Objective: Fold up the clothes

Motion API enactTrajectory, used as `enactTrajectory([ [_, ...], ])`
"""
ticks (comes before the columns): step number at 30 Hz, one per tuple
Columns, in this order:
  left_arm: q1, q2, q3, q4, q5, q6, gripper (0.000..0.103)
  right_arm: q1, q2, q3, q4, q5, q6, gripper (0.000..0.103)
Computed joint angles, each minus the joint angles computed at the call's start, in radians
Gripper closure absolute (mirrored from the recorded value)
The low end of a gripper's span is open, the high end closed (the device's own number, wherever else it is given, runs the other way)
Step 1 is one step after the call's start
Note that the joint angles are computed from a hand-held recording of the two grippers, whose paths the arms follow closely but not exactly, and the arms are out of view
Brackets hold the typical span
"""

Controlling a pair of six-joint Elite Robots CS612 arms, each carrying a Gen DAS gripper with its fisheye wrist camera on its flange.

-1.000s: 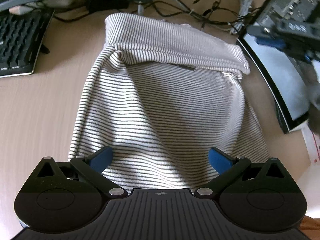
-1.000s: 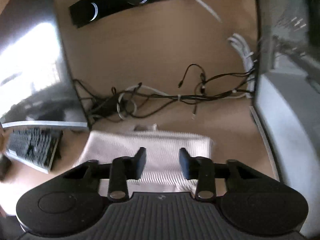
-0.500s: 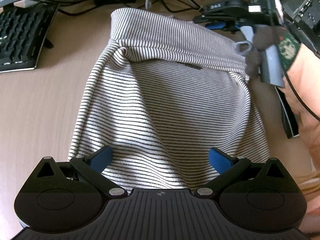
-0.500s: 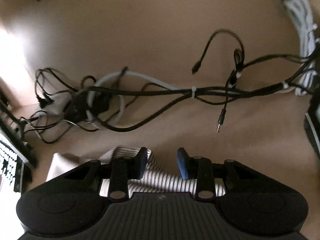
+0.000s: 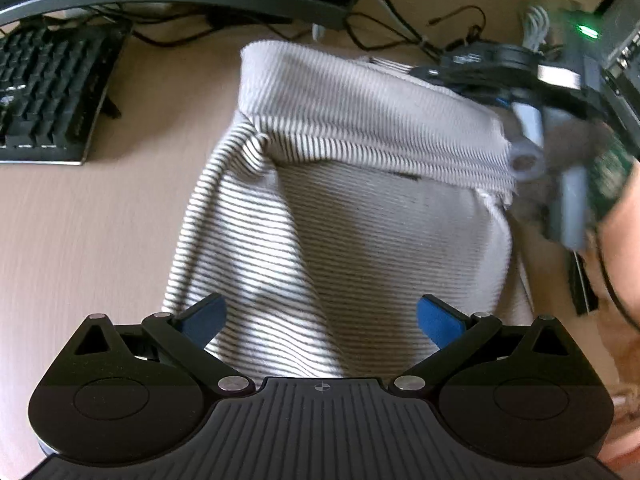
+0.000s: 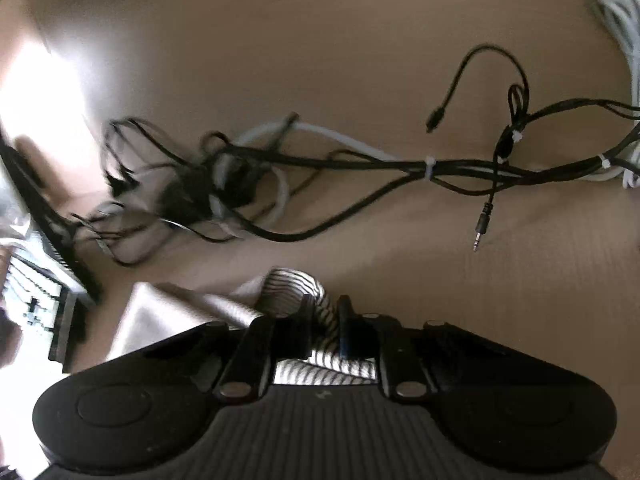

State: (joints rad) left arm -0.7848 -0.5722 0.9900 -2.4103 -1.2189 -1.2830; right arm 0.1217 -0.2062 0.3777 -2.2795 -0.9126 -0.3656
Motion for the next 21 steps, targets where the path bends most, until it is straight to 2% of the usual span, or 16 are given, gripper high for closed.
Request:
enactTrajectory([
  [2, 0.003, 0.000, 0.002, -0.003, -0.008, -0.010, 0.000, -0.010, -0.077, 0.144, -0.062, 0.046, -0.002, 0.094],
  [6, 0.007, 0.006, -0.001, -0.020, -0.022, 0.004, 0.000, -0.030, -0.202, 0.371, -0.114, 0.110, -0.036, 0.094],
  [10, 0.009, 0.003, 0.006, -0.053, -0.007, 0.037, 0.000, -0.045, -0.284, 0.526, -0.108, 0.135, -0.063, 0.095],
  [12, 0.008, -0.002, 0.014, -0.063, 0.005, 0.045, 0.000, -0.051, -0.309, 0.576, -0.089, 0.131, -0.081, 0.097],
  [16, 0.007, -0.011, 0.027, -0.071, 0.022, 0.053, 0.000, -0.050, -0.320, 0.619, -0.039, 0.041, -0.069, 0.099],
  [17, 0.008, -0.012, 0.030, -0.072, 0.025, 0.053, 0.000, -0.052, -0.320, 0.630, -0.049, 0.039, -0.055, 0.103],
  [21, 0.011, -0.018, 0.042, -0.089, 0.034, 0.066, 0.000, -0.057, -0.326, 0.657, -0.123, 0.030, -0.015, 0.102],
])
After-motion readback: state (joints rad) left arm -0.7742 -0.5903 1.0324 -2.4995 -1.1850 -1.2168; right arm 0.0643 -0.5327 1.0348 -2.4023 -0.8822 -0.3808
